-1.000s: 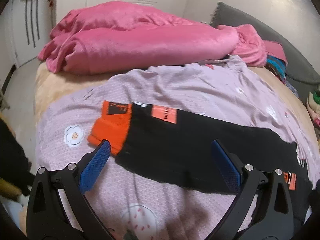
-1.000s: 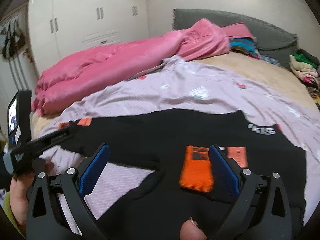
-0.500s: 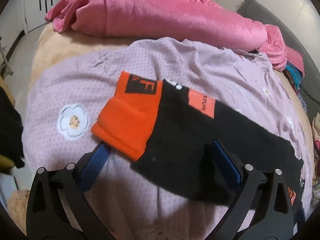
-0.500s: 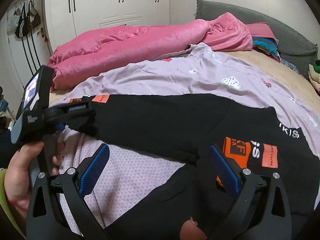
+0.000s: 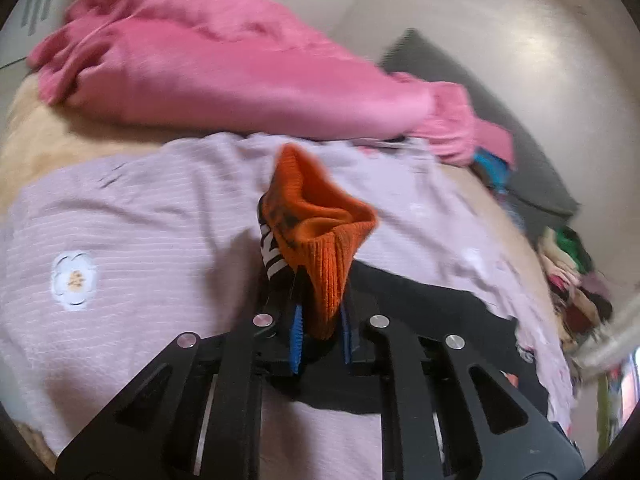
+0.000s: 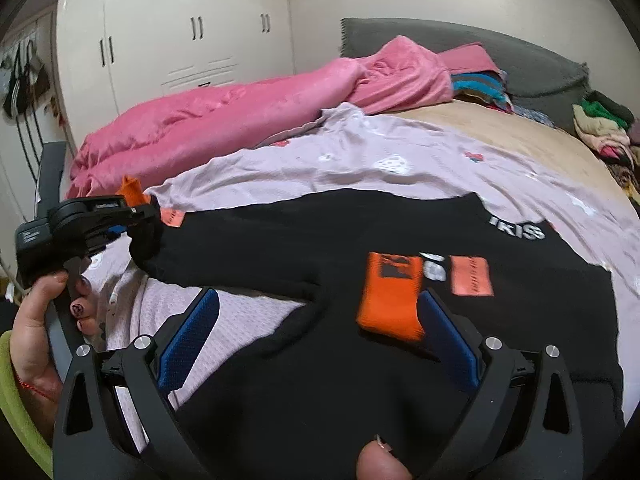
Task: Fold small clothes
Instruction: 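Grasp the other orange cuff with the left gripper and lift it, then carry the sleeve across the shirt back with the left gripper and lower it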
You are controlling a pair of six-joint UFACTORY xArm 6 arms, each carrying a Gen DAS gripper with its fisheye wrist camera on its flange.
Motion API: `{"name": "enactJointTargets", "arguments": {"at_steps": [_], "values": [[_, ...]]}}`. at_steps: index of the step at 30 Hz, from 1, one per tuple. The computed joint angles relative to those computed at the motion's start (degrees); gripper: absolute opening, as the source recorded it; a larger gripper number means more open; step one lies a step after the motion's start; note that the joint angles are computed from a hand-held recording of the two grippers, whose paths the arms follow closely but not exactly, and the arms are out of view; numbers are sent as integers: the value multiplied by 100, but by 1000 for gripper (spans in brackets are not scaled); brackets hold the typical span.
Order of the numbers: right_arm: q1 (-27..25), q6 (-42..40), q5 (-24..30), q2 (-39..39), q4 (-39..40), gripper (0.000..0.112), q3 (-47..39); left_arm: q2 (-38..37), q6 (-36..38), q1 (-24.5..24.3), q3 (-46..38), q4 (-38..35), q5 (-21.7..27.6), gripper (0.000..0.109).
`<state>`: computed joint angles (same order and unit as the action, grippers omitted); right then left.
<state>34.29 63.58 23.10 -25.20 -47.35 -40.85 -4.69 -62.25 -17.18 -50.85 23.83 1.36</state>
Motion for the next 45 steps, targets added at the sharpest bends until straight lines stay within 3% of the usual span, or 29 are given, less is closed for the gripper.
{"name": "enactJointTargets", "arguments": {"at_steps": [4, 7, 9, 24, 32, 36, 40, 45], "values": [[-132, 80, 263, -657, 16, 99, 437, -152, -744, -69, -91, 1149, -218, 6], [-291, 192, 445, -1209, 66, 99, 789, -174, -716, -241, -203, 1248, -228, 5], [-445, 204, 494, -1542, 160, 99, 1007, -170, -1109, -322, -352, 1768, -175, 5], [-1213, 215, 920, -3463, 627, 98, 1995, 106, -497, -1160, -1072, 1490, 48, 5], [-1627, -87, 984, -4165, 1029, 98, 2303, 531, 634, -1721, -1587, 583, 155, 4], [-1937, -331, 1022, -4613, 1392, 98, 2532, 753, 719, -1968, -1867, 681, 317, 4], [-2257, -571, 1028, -4946, 1735, 98, 2707, 1040, 1332, -2236, -2144, 181, 431, 4], [-2682, -911, 1027, -5269, 2211, 98, 2896, 1314, 2913, -2565, -2346, -1300, 654, 5]]}}
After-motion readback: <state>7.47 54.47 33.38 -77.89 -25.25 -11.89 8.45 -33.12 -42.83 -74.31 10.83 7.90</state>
